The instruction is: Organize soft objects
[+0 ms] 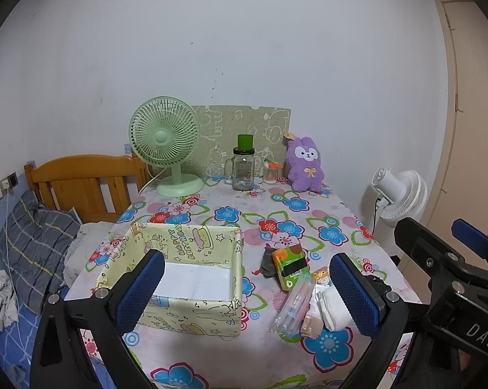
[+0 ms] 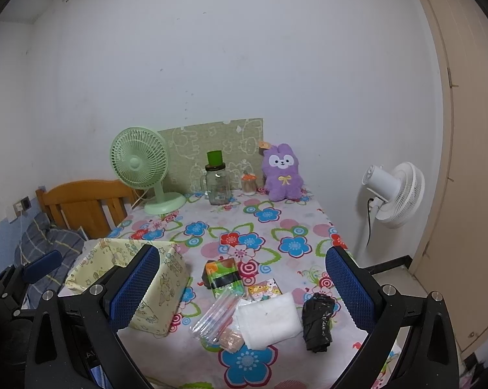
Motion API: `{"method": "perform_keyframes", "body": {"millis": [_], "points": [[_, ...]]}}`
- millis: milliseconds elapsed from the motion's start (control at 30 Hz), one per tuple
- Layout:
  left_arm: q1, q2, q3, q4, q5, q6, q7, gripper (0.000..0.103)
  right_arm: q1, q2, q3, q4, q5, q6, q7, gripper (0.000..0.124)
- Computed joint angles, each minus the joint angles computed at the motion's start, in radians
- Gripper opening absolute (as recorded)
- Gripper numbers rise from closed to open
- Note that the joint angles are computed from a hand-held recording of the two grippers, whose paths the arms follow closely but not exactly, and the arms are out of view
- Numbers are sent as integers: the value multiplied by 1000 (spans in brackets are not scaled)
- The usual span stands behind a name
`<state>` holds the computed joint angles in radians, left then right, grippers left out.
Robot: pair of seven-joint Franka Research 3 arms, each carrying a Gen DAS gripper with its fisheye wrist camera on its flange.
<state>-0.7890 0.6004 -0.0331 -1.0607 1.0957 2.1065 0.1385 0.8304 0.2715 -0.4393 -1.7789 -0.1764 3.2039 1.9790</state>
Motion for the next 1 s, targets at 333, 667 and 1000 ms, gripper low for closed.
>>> {"method": "perform_keyframes", "body": {"millis": [333, 667, 1000], "points": [[-8, 14, 6, 16, 2, -22, 10, 102, -29, -5, 35, 1, -15, -20, 13, 103], [-12, 18, 10, 18, 15, -16, 8, 102, -54, -5, 57, 6, -52, -23, 43, 103], [-21, 29, 16, 33, 15, -26, 11, 102, -62, -7, 64, 5, -73, -23, 61, 103]]}}
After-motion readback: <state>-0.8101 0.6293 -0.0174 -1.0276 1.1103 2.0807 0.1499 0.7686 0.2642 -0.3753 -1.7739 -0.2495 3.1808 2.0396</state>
